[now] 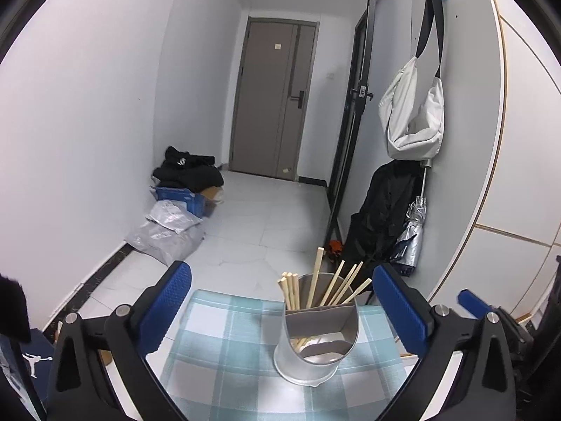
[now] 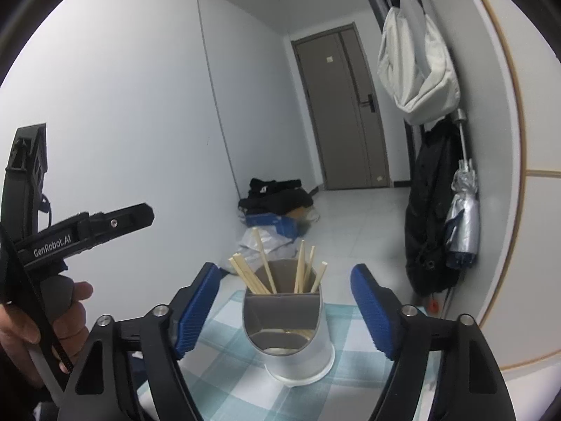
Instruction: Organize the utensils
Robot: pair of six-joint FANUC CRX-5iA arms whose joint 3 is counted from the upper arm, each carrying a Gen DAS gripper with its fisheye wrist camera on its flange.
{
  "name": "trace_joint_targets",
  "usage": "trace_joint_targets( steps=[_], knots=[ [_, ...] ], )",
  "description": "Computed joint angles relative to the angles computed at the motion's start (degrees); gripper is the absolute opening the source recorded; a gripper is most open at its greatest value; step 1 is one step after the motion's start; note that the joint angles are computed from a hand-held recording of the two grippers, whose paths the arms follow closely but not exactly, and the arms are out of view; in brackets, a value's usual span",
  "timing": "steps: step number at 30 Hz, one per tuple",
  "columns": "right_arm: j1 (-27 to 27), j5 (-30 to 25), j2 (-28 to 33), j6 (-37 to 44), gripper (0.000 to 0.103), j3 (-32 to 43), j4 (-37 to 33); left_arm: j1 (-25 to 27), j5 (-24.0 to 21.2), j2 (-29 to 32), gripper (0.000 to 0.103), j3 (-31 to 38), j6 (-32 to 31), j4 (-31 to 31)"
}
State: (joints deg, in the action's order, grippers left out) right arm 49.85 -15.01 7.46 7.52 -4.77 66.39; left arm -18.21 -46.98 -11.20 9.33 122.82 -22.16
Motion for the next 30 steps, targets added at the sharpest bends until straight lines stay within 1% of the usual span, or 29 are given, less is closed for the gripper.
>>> trace_joint_targets(
  steps=[2, 4, 7, 10, 15, 19, 23, 26, 27, 29, 30],
  knots=[
    [-0.91, 0.92, -1.13, -5.91, 0.083, -2.02, 6.35, -0.65, -0.14, -0.58, 0.102, -0.25, 0.22, -1.16],
    [-1.2, 1.07, -1.79, -8.8, 0.085, -3.1, 10.01, -1.41, -0.58, -0.96, 0.102, -0.27, 0.36, -2.28],
    [-1.1, 0.05, -2.13, -11.1, 0.091, -3.62, 12.61, -2.33, -1.38, -1.52, 0.102, -0.36, 1.5, -4.05],
    [-1.4, 0.24, -2.71, -13.84, 0.092, -4.36, 15.26, -3.11, -2.08, -1.83, 0.102, -0.19, 3.03, -5.68],
    [-1.2, -0.16, -3.17, -14.76, 0.092, -4.83, 16.47, -3.26, -2.31, -2.42, 0.102, -0.69, 3.47, -5.77],
    [-1.61, 0.13, -3.5, -17.32, 0.094, -5.4, 19.36, -4.3, -2.62, -2.88, 0.102, -1.0, 4.84, -7.52],
    [-1.48, 0.08, -3.69, -17.28, 0.095, -5.7, 19.56, -4.48, -3.29, -2.77, 0.102, -0.74, 4.92, -7.59],
    [-1.15, -0.09, -3.62, -15.84, 0.095, -5.5, 17.72, -5.89, -4.56, -2.75, 0.102, -0.12, 7.03, -10.54],
    [-1.14, -0.25, -3.68, -16.14, 0.095, -5.62, 17.97, -6.36, -5.18, -2.69, 0.102, 0.26, 7.83, -11.48],
    [-1.15, -0.28, -3.8, -16.48, 0.095, -5.81, 18.4, -6.48, -4.83, -3.05, 0.102, 0.18, 8.33, -11.91],
    [-1.18, -0.23, -3.8, -16.38, 0.095, -5.87, 18.4, -7.13, -5.44, -3.0, 0.102, 0.59, 9.39, -13.3]
  ],
)
